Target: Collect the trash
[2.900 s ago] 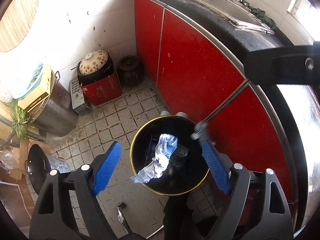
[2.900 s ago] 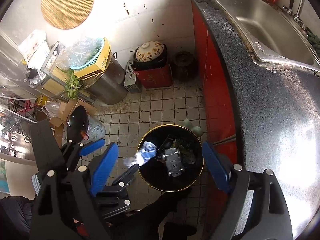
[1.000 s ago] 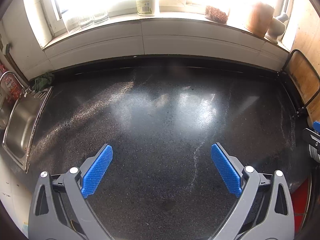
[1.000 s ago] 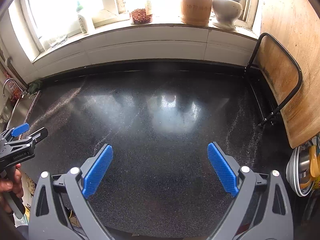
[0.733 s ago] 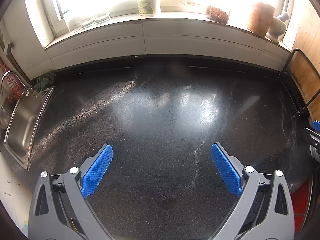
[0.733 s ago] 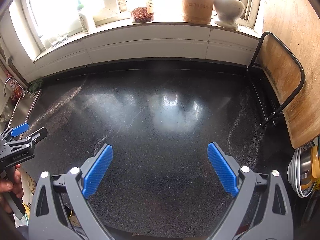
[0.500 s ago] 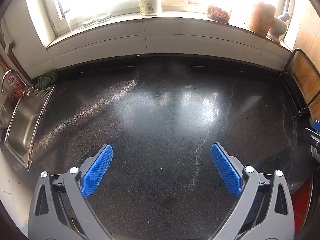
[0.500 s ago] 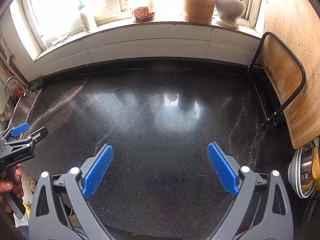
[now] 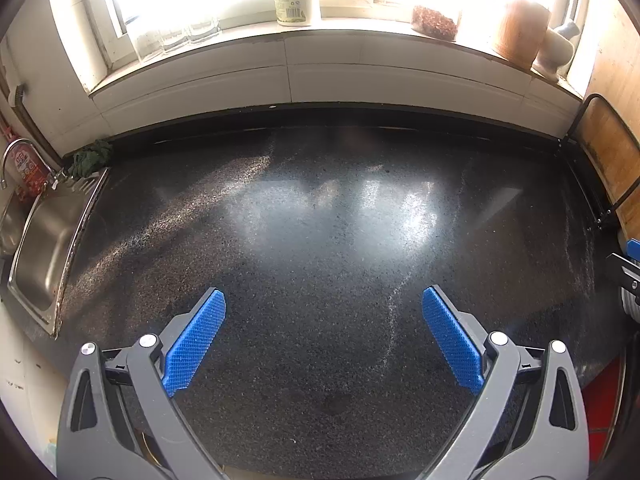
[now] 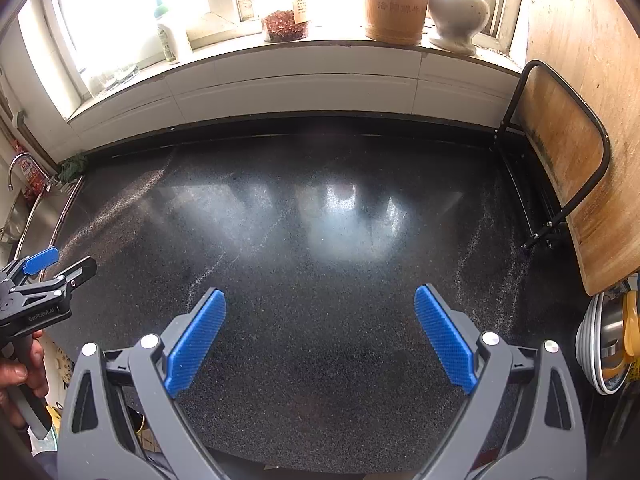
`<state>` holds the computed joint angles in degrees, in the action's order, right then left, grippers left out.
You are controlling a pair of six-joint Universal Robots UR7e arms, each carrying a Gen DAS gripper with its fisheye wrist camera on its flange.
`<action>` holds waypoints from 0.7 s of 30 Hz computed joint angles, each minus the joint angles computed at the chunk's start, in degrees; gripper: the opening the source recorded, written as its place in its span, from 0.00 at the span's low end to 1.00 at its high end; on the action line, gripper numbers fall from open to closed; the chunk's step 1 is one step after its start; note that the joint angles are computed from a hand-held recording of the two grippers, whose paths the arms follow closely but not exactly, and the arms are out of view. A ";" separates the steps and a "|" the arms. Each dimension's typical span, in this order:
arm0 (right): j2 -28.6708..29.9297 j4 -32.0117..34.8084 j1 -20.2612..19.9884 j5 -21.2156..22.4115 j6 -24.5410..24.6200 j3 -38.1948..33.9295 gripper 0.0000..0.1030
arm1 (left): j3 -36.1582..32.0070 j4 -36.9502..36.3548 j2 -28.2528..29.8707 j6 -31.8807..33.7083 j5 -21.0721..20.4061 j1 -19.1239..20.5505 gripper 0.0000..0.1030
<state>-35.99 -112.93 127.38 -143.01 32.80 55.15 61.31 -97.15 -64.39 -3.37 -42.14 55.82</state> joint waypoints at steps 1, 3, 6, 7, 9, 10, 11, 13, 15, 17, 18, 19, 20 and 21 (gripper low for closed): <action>0.03 0.08 0.01 0.02 0.05 -0.07 0.90 | -0.12 0.13 0.07 -0.08 0.04 0.02 0.93; 0.07 0.19 0.04 -0.08 0.13 -0.13 0.90 | -0.25 0.32 0.15 -0.23 0.04 0.08 0.93; 0.03 0.18 0.03 0.04 0.20 -0.09 0.90 | -0.41 0.57 0.18 -0.21 -0.01 0.16 0.93; 0.01 0.16 0.03 0.09 0.20 -0.07 0.90 | -0.41 0.68 0.17 -0.22 -0.06 0.18 0.93; 0.01 0.15 0.02 0.13 0.21 -0.04 0.90 | -0.41 0.66 0.16 -0.04 -0.05 0.18 0.93; 0.01 0.15 0.02 0.13 0.21 -0.04 0.90 | -0.40 0.58 0.16 0.07 -0.06 0.18 0.93; 0.00 0.11 0.03 0.14 0.26 -0.02 0.90 | -0.39 0.56 0.14 0.13 -0.07 0.18 0.93; -0.01 -0.01 -0.01 0.16 0.21 -0.02 0.90 | -0.46 0.51 0.22 0.12 -0.05 0.20 0.93; 0.00 0.04 -0.07 0.23 0.20 -0.09 0.90 | -0.44 0.47 0.22 0.12 -0.04 0.20 0.93; 0.00 0.20 -0.01 0.18 0.43 -0.07 0.90 | -0.50 0.58 0.25 0.03 -0.03 0.20 0.93; -0.02 0.05 -0.02 0.21 0.32 -0.05 0.90 | -0.54 0.64 0.25 0.03 -0.09 0.21 0.93; -0.04 -0.03 -0.02 0.24 0.31 0.01 0.90 | -0.52 0.65 0.20 0.09 -0.10 0.20 0.93; -0.03 0.07 -0.03 0.24 0.37 -0.01 0.90 | -0.57 0.72 0.23 0.09 -0.07 0.18 0.93; -0.01 0.11 -0.07 0.28 0.29 -0.09 0.90 | -0.53 0.66 0.20 0.17 -0.10 0.18 0.93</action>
<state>-35.99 -112.82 127.31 -142.73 33.09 55.06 60.78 -96.50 -64.20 -3.20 -42.24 56.01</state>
